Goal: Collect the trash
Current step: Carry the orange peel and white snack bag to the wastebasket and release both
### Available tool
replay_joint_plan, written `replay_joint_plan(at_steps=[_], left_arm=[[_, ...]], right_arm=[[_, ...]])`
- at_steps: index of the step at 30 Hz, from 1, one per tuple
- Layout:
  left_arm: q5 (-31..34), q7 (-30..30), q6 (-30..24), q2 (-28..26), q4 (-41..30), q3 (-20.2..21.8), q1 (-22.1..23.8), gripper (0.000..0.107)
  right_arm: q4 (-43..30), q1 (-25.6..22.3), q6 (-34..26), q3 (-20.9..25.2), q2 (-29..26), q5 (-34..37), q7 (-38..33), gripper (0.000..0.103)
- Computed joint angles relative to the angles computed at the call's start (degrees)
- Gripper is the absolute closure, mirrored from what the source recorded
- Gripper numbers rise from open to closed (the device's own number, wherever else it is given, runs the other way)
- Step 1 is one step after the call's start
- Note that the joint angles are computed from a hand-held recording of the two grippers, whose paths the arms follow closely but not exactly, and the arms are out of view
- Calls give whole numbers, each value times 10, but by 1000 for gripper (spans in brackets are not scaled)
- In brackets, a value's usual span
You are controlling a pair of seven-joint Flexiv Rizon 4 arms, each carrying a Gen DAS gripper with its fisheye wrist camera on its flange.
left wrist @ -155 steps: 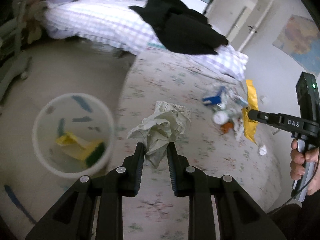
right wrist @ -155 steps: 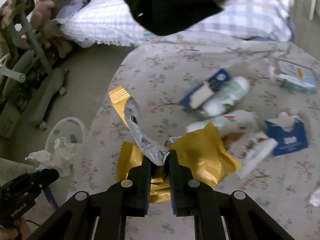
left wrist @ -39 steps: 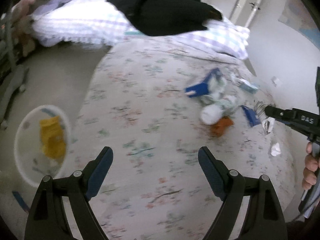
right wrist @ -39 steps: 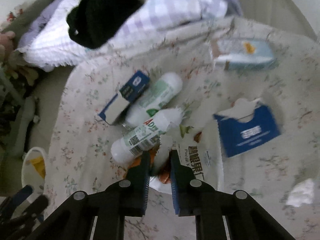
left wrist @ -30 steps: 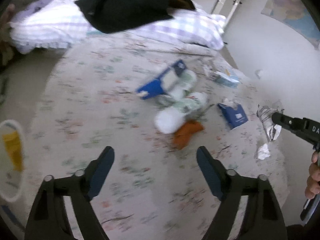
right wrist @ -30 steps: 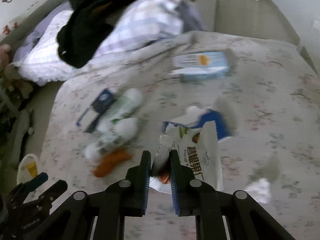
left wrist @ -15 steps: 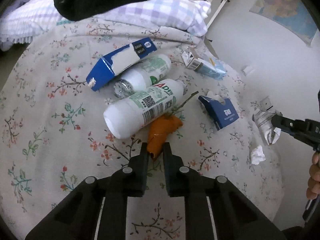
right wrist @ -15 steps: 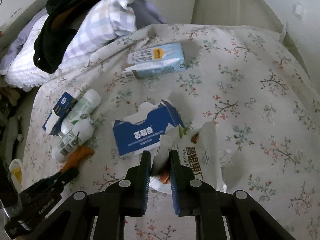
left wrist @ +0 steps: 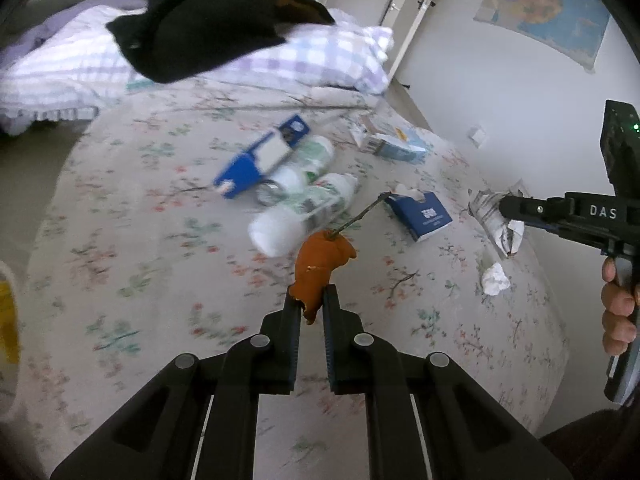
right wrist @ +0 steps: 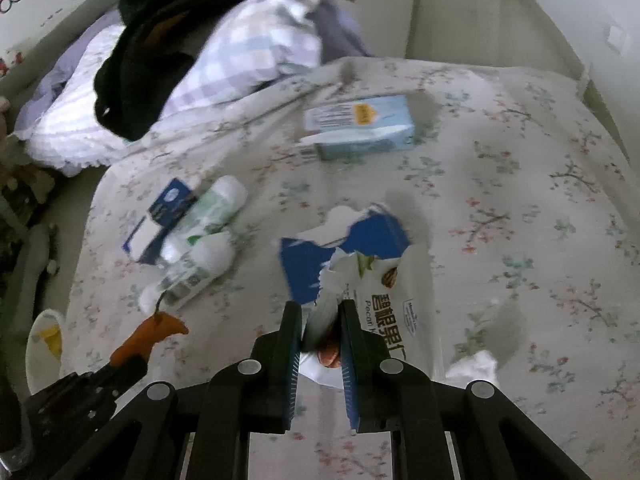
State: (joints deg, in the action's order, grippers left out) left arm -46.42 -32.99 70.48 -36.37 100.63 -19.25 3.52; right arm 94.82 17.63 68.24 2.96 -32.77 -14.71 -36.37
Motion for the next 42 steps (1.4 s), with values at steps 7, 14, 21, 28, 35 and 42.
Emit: replay_joint_plan(at_steps=[7, 14, 21, 28, 35, 42], left_arm=[[-12, -2, 2, 28, 20, 24, 30, 96], [-37, 8, 5, 51, 36, 42, 58, 96], [-40, -1, -2, 60, 40, 75, 75, 96], [-32, -29, -16, 60, 39, 100, 98, 96], [-14, -55, -17, 56, 38, 118, 119, 96], [22, -91, -24, 42, 22, 137, 134, 95]], right_arm=[[-62, 24, -24, 14, -33, -6, -19, 87], [-145, 55, -66, 25, -78, -8, -52, 87], [-234, 84, -109, 35, -129, 0, -92, 87], [-327, 113, -151, 44, -182, 17, -131, 87], [-428, 138, -194, 49, -237, 38, -164, 87], [-538, 164, -240, 48, -296, 58, -191, 87]])
